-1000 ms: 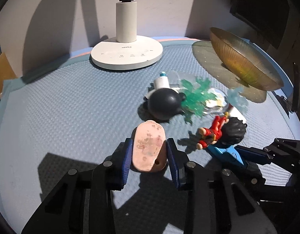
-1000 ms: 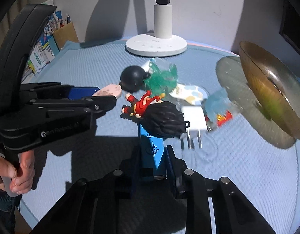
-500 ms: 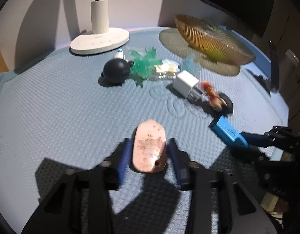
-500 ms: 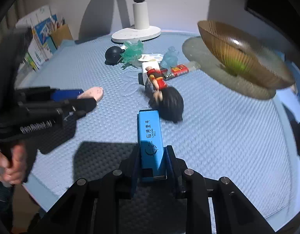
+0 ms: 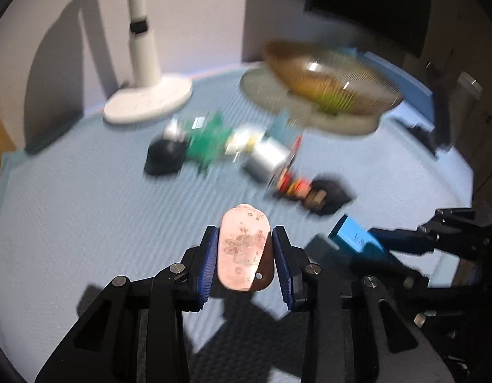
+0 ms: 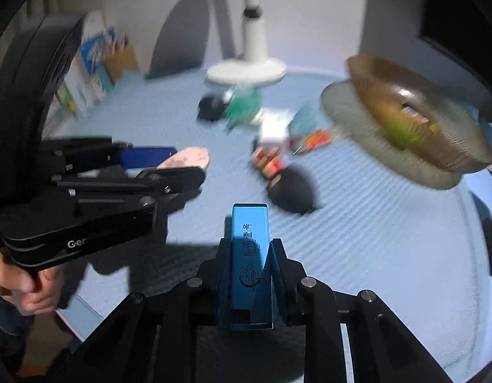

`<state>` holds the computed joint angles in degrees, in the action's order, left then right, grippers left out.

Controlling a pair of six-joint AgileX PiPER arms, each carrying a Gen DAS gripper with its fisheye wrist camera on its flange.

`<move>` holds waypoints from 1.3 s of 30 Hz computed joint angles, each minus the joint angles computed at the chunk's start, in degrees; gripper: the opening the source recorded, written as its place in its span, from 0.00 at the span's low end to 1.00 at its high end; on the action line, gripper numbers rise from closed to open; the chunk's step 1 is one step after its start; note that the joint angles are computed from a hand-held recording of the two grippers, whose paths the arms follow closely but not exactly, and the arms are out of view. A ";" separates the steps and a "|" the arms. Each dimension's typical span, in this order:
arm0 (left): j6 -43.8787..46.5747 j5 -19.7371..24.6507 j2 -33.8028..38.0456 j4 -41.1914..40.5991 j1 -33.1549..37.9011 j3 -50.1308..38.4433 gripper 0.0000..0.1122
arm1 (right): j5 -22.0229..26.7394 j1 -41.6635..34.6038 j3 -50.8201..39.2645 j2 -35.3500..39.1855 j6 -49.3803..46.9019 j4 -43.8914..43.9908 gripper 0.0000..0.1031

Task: Organize rigid objects
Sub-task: 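Carry the pink figurine and blue USB stick into the amber bowl and release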

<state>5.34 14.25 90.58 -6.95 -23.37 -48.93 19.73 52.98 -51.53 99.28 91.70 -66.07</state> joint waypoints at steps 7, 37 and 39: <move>7.67 6.34 5.19 -9.05 -2.48 -20.34 0.28 | 9.78 -13.33 -0.41 -11.87 -8.91 3.91 0.23; 9.18 7.08 14.14 -18.71 -1.89 -34.33 0.80 | 6.43 -28.64 -8.74 -12.40 -21.53 16.67 0.61; 8.12 6.01 10.87 -17.76 -1.06 -30.61 0.84 | 8.09 -25.77 -8.45 -13.97 -19.61 15.24 0.65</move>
<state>13.46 20.25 101.45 -24.71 -24.43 -79.54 27.82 27.21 -59.98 85.31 72.09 -50.83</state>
